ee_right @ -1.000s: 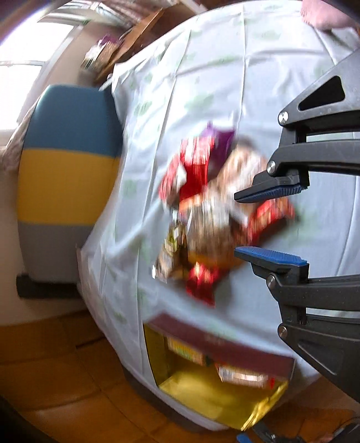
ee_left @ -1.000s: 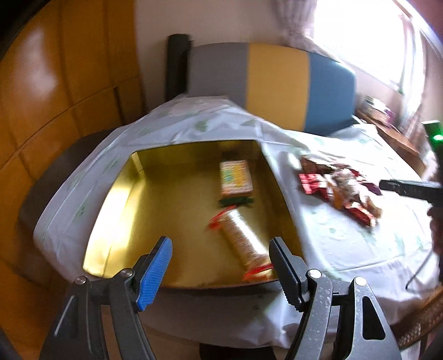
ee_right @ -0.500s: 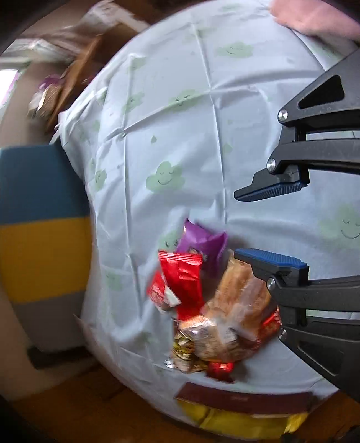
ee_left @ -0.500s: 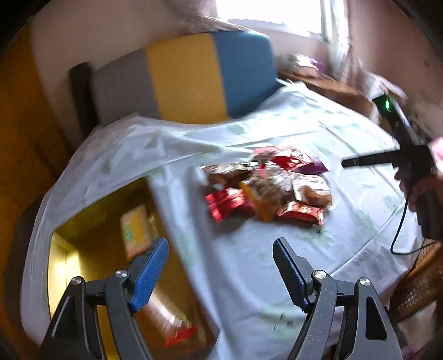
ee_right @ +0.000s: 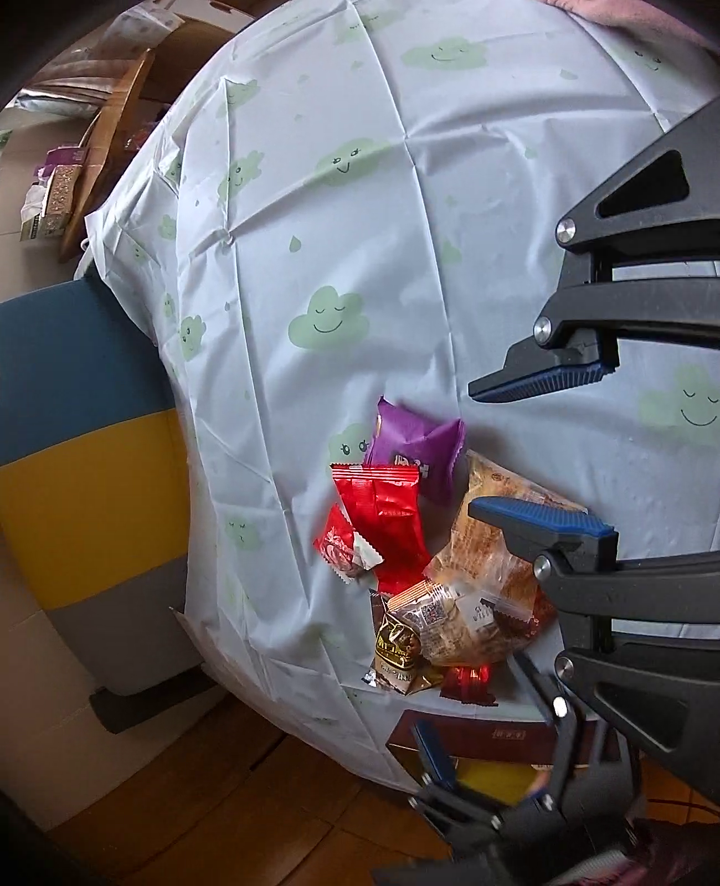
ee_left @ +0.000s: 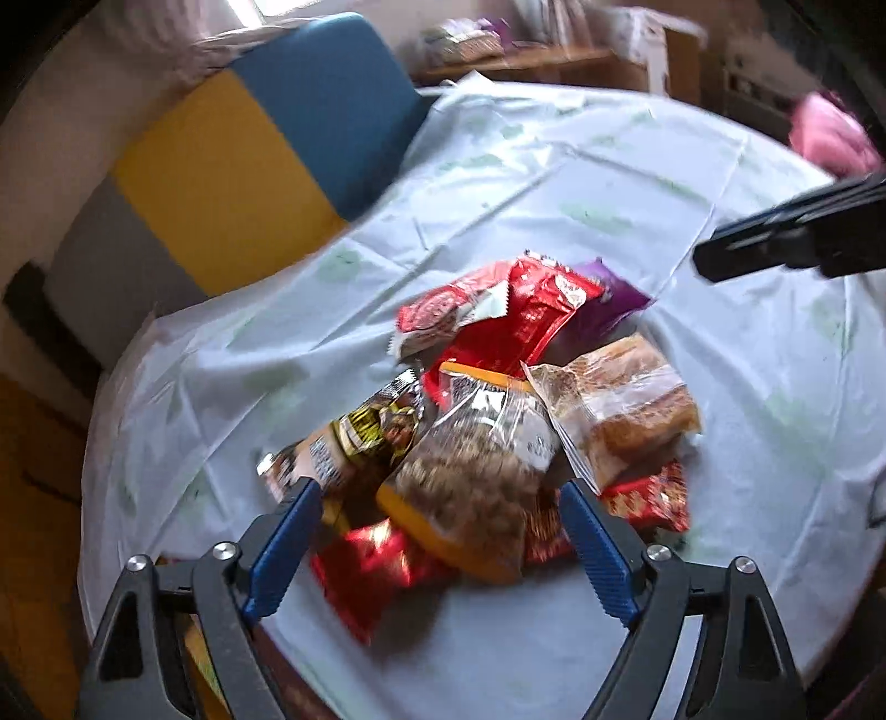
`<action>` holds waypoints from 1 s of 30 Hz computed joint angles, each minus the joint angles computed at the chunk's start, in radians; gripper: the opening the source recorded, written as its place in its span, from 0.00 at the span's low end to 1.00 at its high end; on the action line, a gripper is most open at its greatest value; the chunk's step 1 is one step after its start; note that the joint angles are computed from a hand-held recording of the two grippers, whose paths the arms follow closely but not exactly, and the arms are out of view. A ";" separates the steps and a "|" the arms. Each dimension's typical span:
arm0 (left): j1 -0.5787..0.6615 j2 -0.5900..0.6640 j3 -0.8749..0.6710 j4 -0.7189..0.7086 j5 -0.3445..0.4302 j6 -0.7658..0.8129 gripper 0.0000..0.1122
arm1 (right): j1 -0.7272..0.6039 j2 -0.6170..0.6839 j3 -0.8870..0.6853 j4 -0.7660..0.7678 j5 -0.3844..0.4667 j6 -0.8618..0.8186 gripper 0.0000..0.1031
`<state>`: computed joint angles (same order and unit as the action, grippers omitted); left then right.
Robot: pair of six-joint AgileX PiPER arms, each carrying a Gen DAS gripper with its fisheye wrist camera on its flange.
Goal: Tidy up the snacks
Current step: 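Reach into the pile and grasp the clear peanut bag with the left gripper, then lift the peanut bag toward the tin with the left gripper while the right grasps the pastry bag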
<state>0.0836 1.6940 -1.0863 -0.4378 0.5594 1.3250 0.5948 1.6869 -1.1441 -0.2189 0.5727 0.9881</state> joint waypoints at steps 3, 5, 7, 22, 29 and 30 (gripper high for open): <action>-0.023 0.057 -0.029 0.008 0.004 0.028 0.80 | -0.013 -0.005 0.007 0.029 -0.012 -0.024 0.35; -0.036 0.076 -0.014 -0.018 -0.049 0.095 0.80 | -0.017 -0.006 0.009 0.031 -0.011 -0.021 0.35; -0.039 0.113 -0.042 -0.001 -0.025 0.072 0.77 | -0.018 -0.006 0.007 0.031 -0.012 -0.022 0.35; 0.213 -0.143 0.138 -0.264 0.194 0.207 0.47 | 0.019 0.025 -0.030 -0.030 0.050 -0.012 0.35; 0.366 -0.291 0.392 -0.284 0.204 0.317 0.47 | 0.052 0.069 -0.071 0.009 0.079 -0.109 0.35; 0.366 -0.306 0.420 -0.286 0.187 0.319 0.47 | 0.057 0.074 -0.076 0.013 0.078 -0.119 0.35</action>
<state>0.4501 1.3883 -0.6665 -0.7236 0.7461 1.6439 0.6521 1.7613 -1.2198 -0.2063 0.6510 0.8686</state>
